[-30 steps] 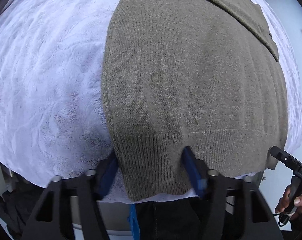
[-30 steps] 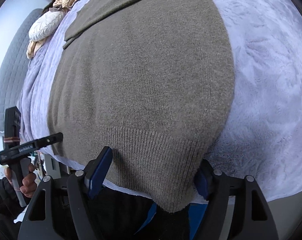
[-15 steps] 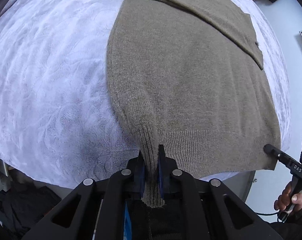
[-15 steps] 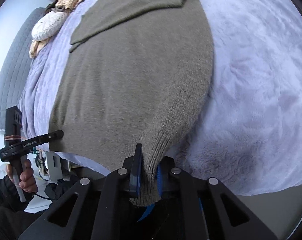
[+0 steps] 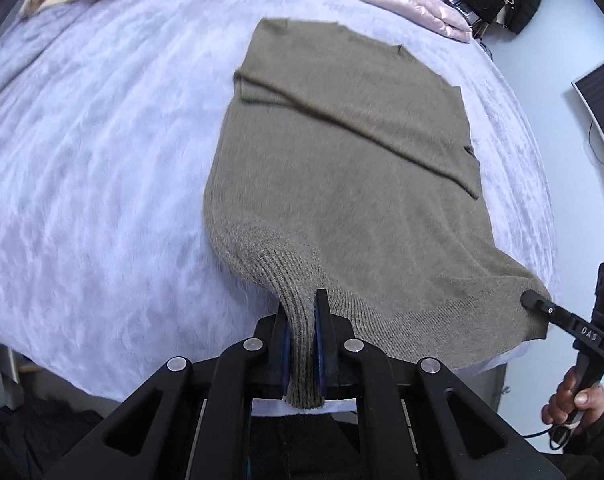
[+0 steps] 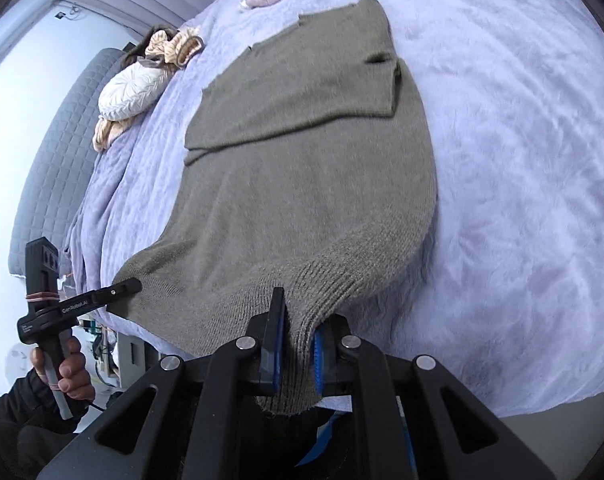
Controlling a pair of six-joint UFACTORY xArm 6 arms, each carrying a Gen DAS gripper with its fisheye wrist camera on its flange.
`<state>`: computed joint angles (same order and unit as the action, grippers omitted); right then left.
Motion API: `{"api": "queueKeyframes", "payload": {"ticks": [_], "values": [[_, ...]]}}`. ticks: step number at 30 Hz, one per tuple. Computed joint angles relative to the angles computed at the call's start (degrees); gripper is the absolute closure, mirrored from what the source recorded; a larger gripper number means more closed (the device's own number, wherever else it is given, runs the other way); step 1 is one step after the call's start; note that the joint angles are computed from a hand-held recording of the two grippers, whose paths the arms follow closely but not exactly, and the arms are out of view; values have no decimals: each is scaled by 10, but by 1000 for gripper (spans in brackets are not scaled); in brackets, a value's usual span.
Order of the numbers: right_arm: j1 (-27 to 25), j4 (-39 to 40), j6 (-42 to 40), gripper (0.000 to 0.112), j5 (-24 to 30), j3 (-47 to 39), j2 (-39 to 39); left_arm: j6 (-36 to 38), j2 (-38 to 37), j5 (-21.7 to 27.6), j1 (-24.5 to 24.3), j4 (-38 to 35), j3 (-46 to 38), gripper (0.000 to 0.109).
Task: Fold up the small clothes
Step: 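Lift the hem with both tools and carry it over toward the collar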
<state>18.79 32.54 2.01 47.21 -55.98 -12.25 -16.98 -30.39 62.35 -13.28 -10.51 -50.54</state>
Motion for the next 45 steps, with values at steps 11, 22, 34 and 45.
{"api": "queueKeyframes", "payload": {"ticks": [11,22,34,45], "values": [[-15,-26,20,100,4,-114,52,-1,101,-25,11,2,-135,98],[-27,-55,49,100,15,-263,148,0,198,-34,28,13,-254,98],[-35,-98,87,100,58,-479,295,6,327,-23,44,19,-413,98],[-46,-151,152,100,163,-774,491,10,458,20,52,22,-571,98]]}}
